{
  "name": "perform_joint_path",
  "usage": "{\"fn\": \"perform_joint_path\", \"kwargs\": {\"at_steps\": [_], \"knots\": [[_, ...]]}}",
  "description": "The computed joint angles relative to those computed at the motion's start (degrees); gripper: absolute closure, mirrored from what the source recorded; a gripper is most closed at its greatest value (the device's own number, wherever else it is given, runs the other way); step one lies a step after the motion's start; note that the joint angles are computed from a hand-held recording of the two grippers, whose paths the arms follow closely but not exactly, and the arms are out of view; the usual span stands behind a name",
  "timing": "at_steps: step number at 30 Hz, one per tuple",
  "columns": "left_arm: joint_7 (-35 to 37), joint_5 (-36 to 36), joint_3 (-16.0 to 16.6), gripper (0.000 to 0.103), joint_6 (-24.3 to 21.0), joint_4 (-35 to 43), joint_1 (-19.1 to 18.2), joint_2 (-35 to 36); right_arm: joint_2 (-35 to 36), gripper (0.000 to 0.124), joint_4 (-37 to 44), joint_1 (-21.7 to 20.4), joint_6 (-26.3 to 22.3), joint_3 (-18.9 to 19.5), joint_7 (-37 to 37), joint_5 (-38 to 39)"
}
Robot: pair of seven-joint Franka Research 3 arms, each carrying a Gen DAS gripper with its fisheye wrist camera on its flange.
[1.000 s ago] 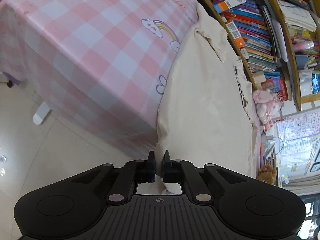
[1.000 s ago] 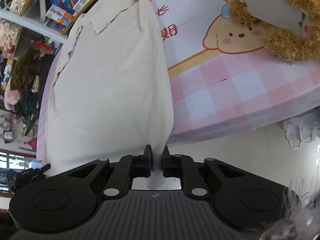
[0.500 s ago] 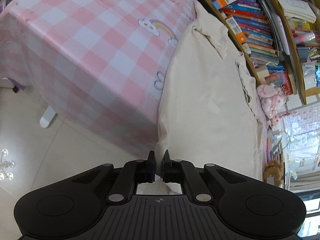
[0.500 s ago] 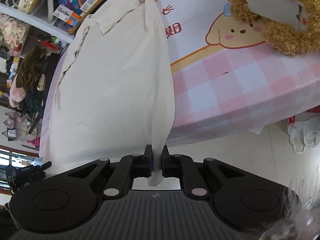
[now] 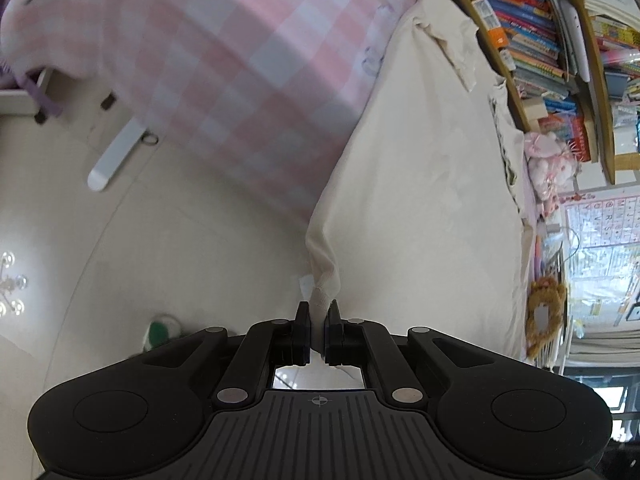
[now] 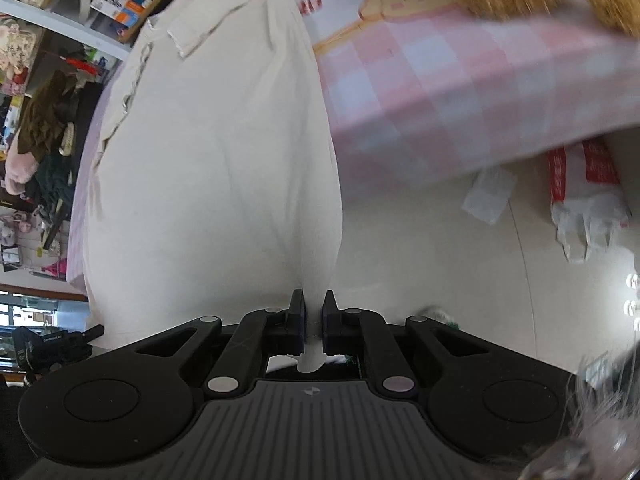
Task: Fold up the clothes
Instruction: 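Lift the hem with both tools and fold it over toward the collar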
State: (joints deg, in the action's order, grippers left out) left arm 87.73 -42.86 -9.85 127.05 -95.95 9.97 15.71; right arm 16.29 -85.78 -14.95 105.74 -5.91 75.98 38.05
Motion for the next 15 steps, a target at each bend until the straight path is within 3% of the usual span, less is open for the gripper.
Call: {"fn": "perform_joint_path", "kwargs": {"at_steps": [8, 15], "knots": [[6.31, -8.34, -0.37, 0.098, 0.11, -1.3, 1.62, -1.43, -3.42, 0.117, -3.52, 0.65, 0.11, 0.03, 0.02, 2.71], [19.79, -30.55, -2.33, 0.098, 7.47, 3.54, 3.01, 1.53, -9.21, 0.117, -11.33, 2.14, 18.71, 0.74, -2.98, 22.77]]}}
